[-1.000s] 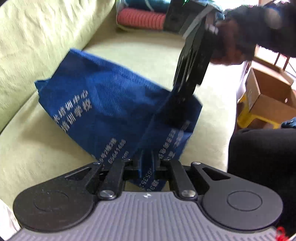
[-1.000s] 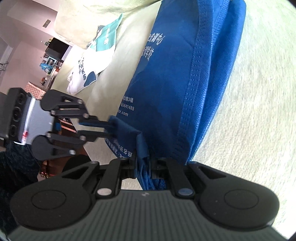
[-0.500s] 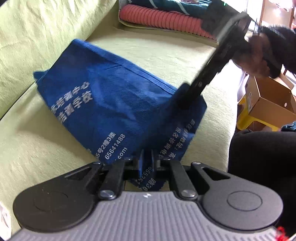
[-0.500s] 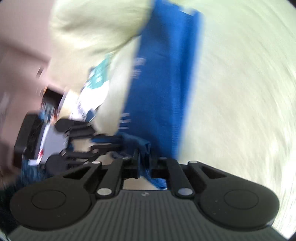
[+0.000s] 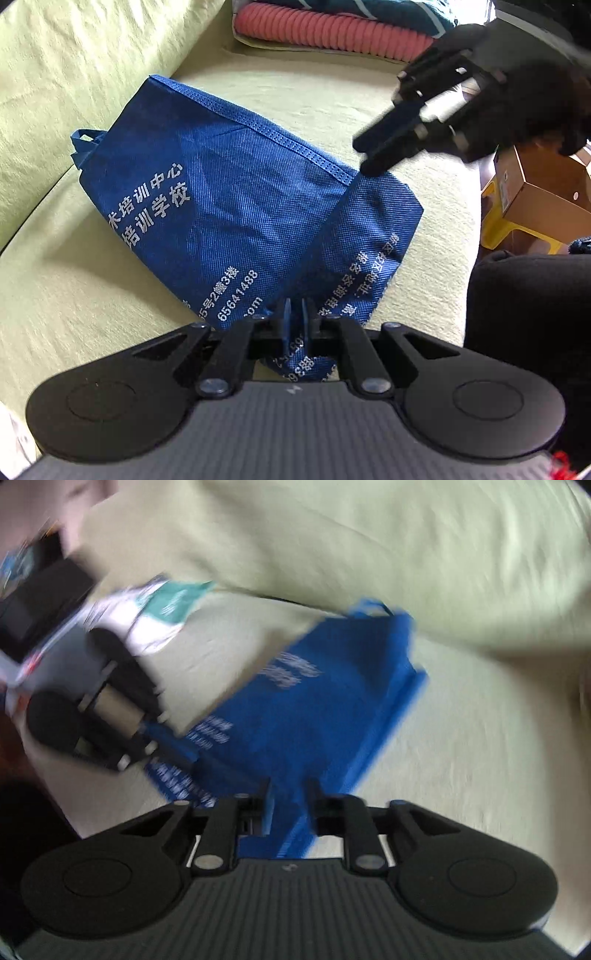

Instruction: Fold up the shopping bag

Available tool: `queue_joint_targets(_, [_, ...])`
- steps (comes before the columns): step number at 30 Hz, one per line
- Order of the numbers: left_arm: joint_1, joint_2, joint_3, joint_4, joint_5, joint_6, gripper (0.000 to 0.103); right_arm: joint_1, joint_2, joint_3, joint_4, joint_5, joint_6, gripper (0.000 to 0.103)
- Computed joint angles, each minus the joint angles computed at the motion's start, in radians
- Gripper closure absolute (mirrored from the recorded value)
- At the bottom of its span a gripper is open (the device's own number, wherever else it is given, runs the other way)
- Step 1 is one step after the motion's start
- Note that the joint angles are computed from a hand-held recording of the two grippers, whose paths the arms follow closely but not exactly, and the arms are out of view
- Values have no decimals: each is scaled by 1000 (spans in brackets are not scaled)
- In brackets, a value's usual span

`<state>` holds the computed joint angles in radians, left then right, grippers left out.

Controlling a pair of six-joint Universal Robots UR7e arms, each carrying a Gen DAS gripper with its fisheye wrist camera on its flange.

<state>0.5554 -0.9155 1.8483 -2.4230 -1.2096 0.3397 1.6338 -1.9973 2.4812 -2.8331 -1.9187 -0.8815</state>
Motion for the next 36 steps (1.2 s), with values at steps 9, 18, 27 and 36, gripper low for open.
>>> queue_joint_targets(9, [-42,-73,110,-142,78,106,98,22,123,22,-132,-122,20,100])
queue_joint_targets(18, [-17,-81,126,-134,53,160,99,24,132,34,-172,-124,67,100])
queue_joint_targets(27, [-15,-83,98,-105,51,145,103,-25,109,51,-181,-69,121,101])
queue_joint_targets(36, [-19,-44,129,-218,90,105,103,-27,86,86,-229,-58,111,101])
